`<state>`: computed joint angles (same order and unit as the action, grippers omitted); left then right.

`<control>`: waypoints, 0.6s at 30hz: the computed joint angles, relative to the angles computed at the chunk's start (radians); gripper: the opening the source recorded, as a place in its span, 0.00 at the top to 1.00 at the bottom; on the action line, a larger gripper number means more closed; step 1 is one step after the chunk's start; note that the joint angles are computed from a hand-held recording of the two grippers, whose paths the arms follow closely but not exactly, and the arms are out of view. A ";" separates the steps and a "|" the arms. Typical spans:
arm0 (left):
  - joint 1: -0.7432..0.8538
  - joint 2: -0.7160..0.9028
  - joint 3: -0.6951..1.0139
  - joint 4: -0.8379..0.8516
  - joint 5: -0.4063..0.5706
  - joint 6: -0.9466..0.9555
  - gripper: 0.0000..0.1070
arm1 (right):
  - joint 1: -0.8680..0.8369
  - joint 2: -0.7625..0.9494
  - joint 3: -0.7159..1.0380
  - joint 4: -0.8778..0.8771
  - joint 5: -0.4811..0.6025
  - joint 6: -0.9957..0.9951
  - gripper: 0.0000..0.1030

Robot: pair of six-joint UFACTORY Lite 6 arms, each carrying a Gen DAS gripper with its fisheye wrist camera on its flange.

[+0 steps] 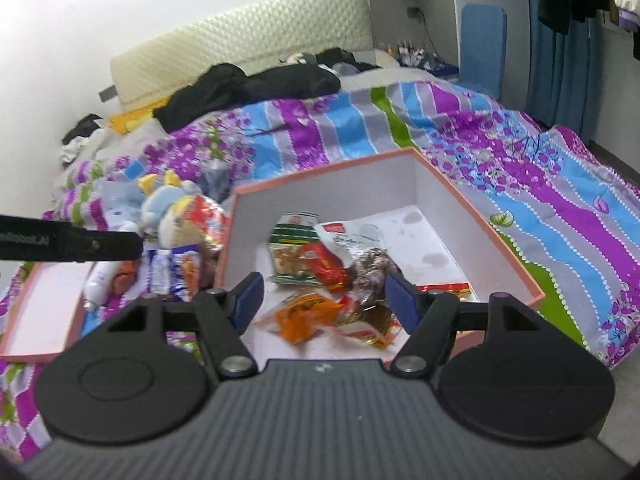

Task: Organize snacks
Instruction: 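Lift both tools away from the pink box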

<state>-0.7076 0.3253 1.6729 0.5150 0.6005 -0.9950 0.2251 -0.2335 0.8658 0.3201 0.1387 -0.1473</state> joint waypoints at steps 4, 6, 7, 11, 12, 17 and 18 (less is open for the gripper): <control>-0.069 -0.170 -0.170 0.111 0.028 -0.143 0.68 | 0.068 -0.140 -0.071 -0.305 0.031 0.325 0.33; -0.102 -0.244 -0.244 0.158 0.044 -0.202 0.68 | 0.108 -0.203 -0.102 -0.443 0.052 0.480 0.33; -0.119 -0.279 -0.276 0.177 0.055 -0.228 0.68 | 0.129 -0.234 -0.118 -0.510 0.064 0.556 0.33; -0.199 -0.404 -0.393 0.243 0.117 -0.326 0.67 | 0.237 -0.343 -0.175 -0.801 0.126 0.891 0.33; -0.217 -0.429 -0.417 0.258 0.131 -0.348 0.67 | 0.266 -0.366 -0.188 -0.852 0.143 0.954 0.33; -0.332 -0.561 -0.541 0.325 0.225 -0.475 0.67 | 0.446 -0.476 -0.252 -1.094 0.264 1.263 0.33; -0.355 -0.584 -0.562 0.332 0.243 -0.494 0.67 | 0.489 -0.500 -0.267 -1.131 0.295 1.314 0.33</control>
<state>-1.0622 -0.2591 1.1106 0.8473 0.8438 -1.4892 0.7143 -0.7338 0.5987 -0.8114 0.4338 1.1664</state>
